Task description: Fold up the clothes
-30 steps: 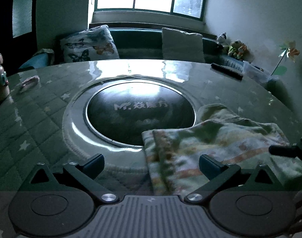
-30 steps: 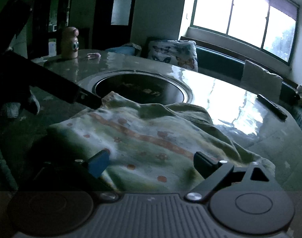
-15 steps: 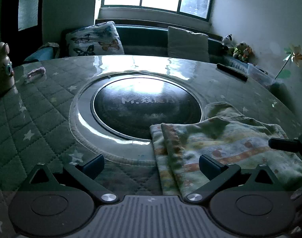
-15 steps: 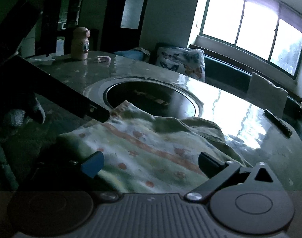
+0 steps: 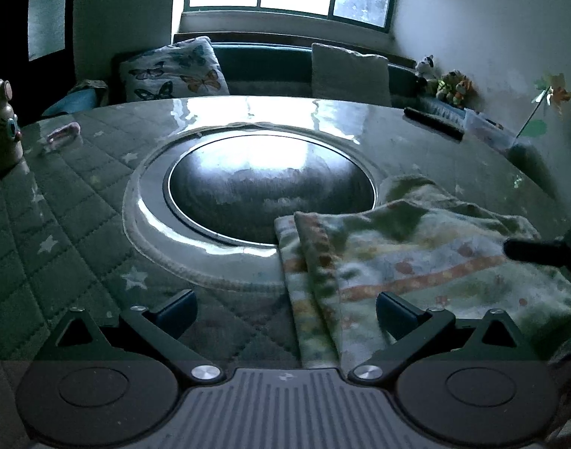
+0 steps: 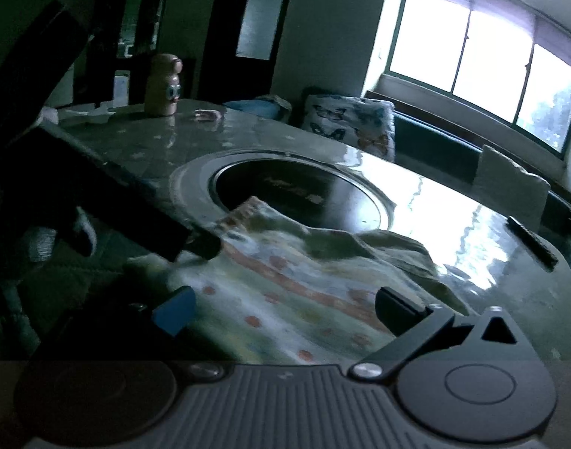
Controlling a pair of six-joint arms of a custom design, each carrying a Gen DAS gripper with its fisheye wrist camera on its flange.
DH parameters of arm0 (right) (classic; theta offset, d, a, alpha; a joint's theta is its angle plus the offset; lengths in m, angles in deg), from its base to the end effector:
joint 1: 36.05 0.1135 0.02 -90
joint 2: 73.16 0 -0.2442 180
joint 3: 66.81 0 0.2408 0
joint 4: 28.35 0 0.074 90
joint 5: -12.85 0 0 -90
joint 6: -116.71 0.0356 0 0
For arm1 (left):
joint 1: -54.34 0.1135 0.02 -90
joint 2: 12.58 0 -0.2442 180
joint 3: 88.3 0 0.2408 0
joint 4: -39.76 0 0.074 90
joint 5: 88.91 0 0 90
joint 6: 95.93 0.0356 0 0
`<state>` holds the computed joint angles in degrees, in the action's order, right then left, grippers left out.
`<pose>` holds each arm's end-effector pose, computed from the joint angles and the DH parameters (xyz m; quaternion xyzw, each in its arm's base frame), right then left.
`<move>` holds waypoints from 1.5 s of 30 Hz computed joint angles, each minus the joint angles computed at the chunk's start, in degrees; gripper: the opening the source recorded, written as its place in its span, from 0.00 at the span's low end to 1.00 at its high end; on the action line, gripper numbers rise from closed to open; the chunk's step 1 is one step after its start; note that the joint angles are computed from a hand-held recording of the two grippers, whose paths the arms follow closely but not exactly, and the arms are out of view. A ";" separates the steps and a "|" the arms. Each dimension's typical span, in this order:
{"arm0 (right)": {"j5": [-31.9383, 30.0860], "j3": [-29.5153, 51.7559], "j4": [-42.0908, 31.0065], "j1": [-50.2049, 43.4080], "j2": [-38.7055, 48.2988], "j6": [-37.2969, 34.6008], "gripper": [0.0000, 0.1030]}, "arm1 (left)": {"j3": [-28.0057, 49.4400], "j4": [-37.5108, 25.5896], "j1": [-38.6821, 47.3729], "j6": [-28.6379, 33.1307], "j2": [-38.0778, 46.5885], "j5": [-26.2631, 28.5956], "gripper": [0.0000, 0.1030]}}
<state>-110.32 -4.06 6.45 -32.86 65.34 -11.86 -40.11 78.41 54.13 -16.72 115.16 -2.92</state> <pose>0.3390 0.0384 -0.0261 -0.4215 0.7724 0.1265 0.4579 0.2959 0.0014 -0.0019 -0.0983 0.9038 -0.0081 0.4164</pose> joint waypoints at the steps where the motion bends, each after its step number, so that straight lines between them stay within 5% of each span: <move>1: 0.19 -0.13 0.07 -0.58 -0.15 -0.01 1.00 | -0.04 0.08 -0.03 -0.01 0.14 0.01 1.00; 45: 7.18 1.77 1.81 -15.77 2.22 3.96 1.00 | 0.38 0.05 -0.50 0.72 1.09 -0.61 1.00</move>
